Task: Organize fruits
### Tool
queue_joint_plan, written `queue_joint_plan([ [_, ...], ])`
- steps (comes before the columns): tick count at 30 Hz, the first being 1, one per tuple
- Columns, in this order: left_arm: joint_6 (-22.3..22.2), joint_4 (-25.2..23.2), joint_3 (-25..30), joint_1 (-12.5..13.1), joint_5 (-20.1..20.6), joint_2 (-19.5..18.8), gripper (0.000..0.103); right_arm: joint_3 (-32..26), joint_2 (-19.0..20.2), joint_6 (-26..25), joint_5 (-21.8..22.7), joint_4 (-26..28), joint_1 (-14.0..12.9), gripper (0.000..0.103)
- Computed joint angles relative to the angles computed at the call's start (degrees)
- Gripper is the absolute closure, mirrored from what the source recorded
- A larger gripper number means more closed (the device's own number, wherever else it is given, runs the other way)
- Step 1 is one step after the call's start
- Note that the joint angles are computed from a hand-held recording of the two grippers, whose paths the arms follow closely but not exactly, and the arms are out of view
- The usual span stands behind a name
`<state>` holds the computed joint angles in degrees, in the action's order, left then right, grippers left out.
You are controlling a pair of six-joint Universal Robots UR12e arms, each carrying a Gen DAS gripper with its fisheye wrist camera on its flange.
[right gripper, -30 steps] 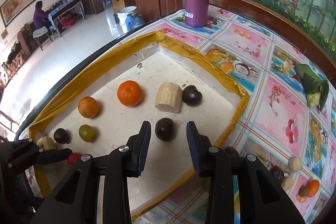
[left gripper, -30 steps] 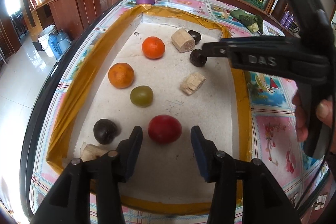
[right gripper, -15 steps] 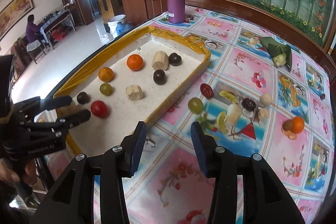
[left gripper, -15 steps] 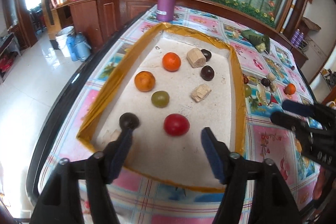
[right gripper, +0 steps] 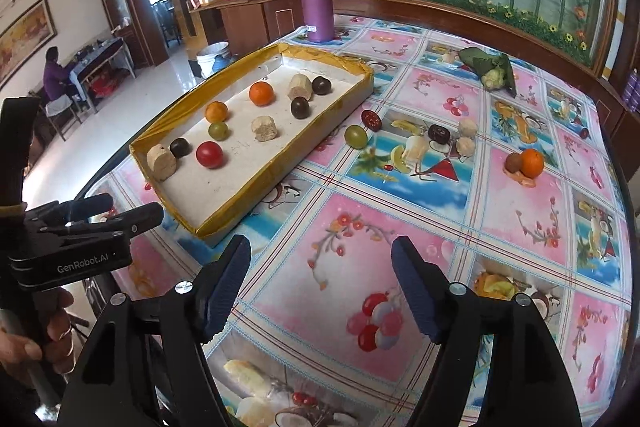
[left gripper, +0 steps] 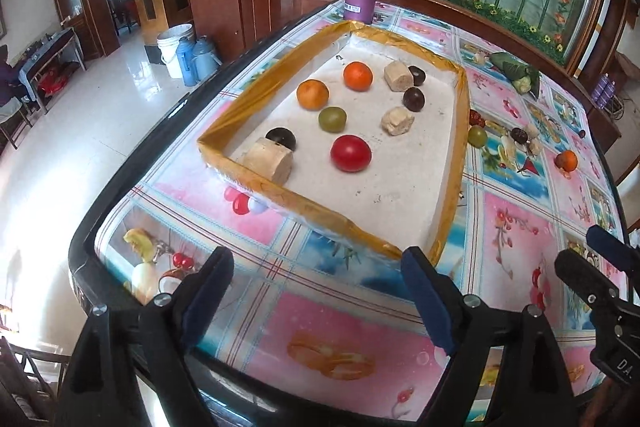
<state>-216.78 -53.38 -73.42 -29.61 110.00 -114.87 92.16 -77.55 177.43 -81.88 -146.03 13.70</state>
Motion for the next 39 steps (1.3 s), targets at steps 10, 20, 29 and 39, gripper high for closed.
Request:
queue_joint_plan([
  [10,6.5,4.2,-1.2,0.8,-2.9,0.1,0.010,1.1,-0.3,6.6,-10.6,-2.4,2.8,0.021],
  [20,10.1,6.3,-2.5,1.6,-4.6,0.6,0.008,0.8,0.0,9.4,-18.0,-0.9,5.0,0.021],
  [29,10.5,11.0,-3.9,1.7,-3.2,1.3,0.000,1.4,-0.6,11.4,-18.7,-1.2,5.3,0.019],
  [39,13.9,15.8,-5.6,1.0,1.2,1.9,0.000,2.2,-1.2,12.5,-20.2,-1.4,5.8,0.019],
])
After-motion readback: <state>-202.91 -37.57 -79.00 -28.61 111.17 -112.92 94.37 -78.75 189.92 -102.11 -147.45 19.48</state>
